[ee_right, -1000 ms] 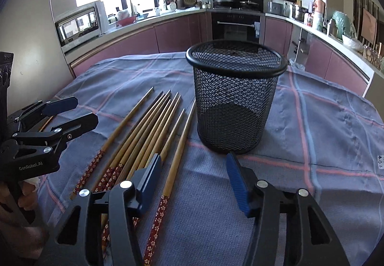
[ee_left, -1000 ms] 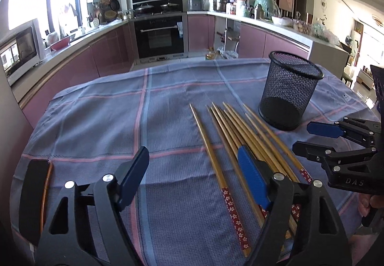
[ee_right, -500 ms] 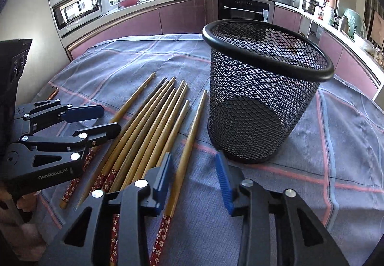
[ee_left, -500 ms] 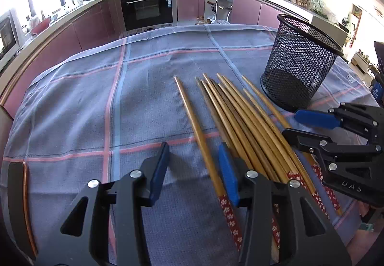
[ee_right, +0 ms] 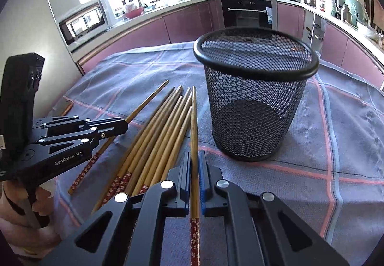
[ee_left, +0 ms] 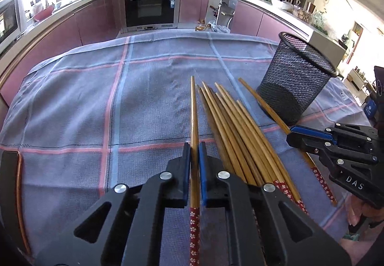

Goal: Organize utensils
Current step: 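Close the left tool on one wooden chopstick while the right tool grasps another, then lift the left tool's chopstick into the black mesh cup while the right tool inserts its own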

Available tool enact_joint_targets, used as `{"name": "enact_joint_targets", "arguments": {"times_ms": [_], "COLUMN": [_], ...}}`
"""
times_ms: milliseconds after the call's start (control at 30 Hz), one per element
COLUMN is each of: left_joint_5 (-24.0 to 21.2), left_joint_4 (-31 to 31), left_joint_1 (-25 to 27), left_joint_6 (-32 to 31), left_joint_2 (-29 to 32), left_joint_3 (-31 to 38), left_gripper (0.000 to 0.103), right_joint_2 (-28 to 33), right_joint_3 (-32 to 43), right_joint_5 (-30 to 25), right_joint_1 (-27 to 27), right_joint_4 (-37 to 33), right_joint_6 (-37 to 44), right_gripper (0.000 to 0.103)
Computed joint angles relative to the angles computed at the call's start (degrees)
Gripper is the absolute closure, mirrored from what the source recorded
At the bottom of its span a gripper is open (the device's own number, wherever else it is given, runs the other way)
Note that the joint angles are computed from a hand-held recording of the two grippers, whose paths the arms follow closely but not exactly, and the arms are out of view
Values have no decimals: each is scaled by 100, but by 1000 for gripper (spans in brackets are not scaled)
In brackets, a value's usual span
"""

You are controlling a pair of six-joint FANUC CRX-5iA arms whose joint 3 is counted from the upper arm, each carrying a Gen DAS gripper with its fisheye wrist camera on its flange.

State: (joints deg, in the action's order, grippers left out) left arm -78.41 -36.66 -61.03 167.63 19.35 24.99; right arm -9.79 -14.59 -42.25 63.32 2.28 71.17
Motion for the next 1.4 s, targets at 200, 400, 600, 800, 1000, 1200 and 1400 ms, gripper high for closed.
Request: {"name": "enact_joint_targets", "arguments": {"times_ms": [200, 400, 600, 800, 1000, 1200, 1400], "left_joint_5": [112, 298, 305, 386, 592, 713, 681], "left_joint_4": [-306, -719, -1288, -1760, -1904, -1573, -834], "left_joint_1": [-277, -581, -901, -1017, -891, -547, -139], "left_joint_6": [57, 39, -17, -183, -666, -1222, -1714], "left_joint_2": [-282, -537, -675, -670, -419, 39, 495], "left_joint_3": [-3, 117, 380, 770, 1426, 2139, 2507], "left_gripper": [95, 95, 95, 95, 95, 95, 95], "right_joint_2": [-367, -638, -761, -672, -504, -360, -9], "right_joint_3": [37, 77, 160, 621, 1081, 1177, 1384], "right_joint_5": [203, 498, 794, 804, 765, 935, 610], "right_joint_1": [-165, -332, -476, -803, -1075, -1157, -1263], "right_joint_4": [-505, -774, -831, -1266, -1412, -1156, -1235], "right_joint_6": [503, 693, 827, 1398, 1742, 1643, 1723], "right_gripper": [98, 98, 98, 98, 98, 98, 98]}}
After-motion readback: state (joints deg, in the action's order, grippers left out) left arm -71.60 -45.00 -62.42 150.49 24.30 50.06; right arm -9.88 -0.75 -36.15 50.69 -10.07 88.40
